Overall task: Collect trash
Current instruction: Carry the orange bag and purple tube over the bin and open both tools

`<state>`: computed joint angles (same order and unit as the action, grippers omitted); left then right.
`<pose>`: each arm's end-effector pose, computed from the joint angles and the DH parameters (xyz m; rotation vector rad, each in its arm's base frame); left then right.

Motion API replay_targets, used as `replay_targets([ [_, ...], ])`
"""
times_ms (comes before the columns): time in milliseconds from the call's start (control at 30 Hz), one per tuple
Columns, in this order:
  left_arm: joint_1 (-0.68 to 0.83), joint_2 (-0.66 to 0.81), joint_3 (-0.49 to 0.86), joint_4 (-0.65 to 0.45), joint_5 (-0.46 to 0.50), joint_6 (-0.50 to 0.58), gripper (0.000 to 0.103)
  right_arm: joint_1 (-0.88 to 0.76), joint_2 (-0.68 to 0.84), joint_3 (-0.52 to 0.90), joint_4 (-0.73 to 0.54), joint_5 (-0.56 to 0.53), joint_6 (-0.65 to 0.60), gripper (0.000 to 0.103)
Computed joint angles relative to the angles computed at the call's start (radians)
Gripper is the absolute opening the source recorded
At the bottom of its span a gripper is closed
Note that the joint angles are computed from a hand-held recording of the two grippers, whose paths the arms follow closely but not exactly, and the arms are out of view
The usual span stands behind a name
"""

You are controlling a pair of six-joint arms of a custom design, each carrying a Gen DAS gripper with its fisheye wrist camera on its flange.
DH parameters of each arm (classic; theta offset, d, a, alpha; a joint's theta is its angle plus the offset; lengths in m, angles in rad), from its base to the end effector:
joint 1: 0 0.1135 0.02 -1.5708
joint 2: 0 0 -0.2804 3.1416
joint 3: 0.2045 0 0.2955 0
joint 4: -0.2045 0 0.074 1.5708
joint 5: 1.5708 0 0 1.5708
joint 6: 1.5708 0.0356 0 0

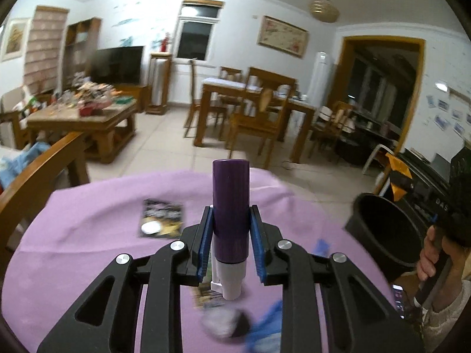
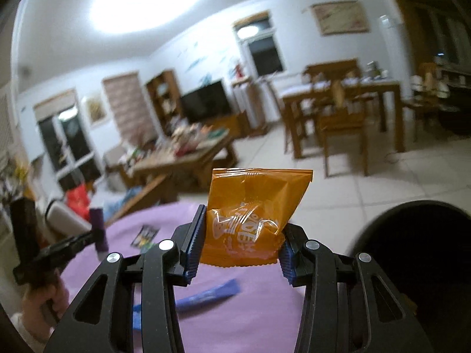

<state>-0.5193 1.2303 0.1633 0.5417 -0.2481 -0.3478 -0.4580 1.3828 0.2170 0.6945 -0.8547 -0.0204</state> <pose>0.1888 -0.0979 0.0990 0.0293 2.0894 -0.2687 0.2123 -0.0747 0.1025 -0.1018 1.9077 0.5470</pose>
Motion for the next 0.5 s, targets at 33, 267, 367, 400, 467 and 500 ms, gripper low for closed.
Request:
replay_targets([
  [33, -0.043, 0.019, 0.028, -0.003, -0.022, -0.005, 0.025, -0.055, 0.0, 0.002, -0.004, -0.033, -0.013, 0.044],
  [267, -0.253, 0.224, 0.254, 0.002, -0.116, -0.003, 0.025, -0.449, 0.15, 0.145, -0.105, -0.284, -0.121, 0.044],
  [367, -0.318, 0.33, 0.345, 0.019, -0.133, -0.003, 0.025, -0.552, 0.24, 0.229, -0.168, -0.339, -0.167, 0.044],
  [400, -0.341, 0.371, 0.384, 0.018, -0.136, -0.002, 0.025, -0.581, 0.273, 0.263, -0.194, -0.352, -0.184, 0.044],
  [467, -0.385, 0.46, 0.473, 0.015, -0.139, 0.006, 0.025, -0.626, 0.328, 0.317, -0.235, -0.368, -0.216, 0.044],
  [500, -0.398, 0.494, 0.507, 0.011, -0.136, 0.009, 0.025, -0.644, 0.348, 0.335, -0.25, -0.374, -0.23, 0.044],
])
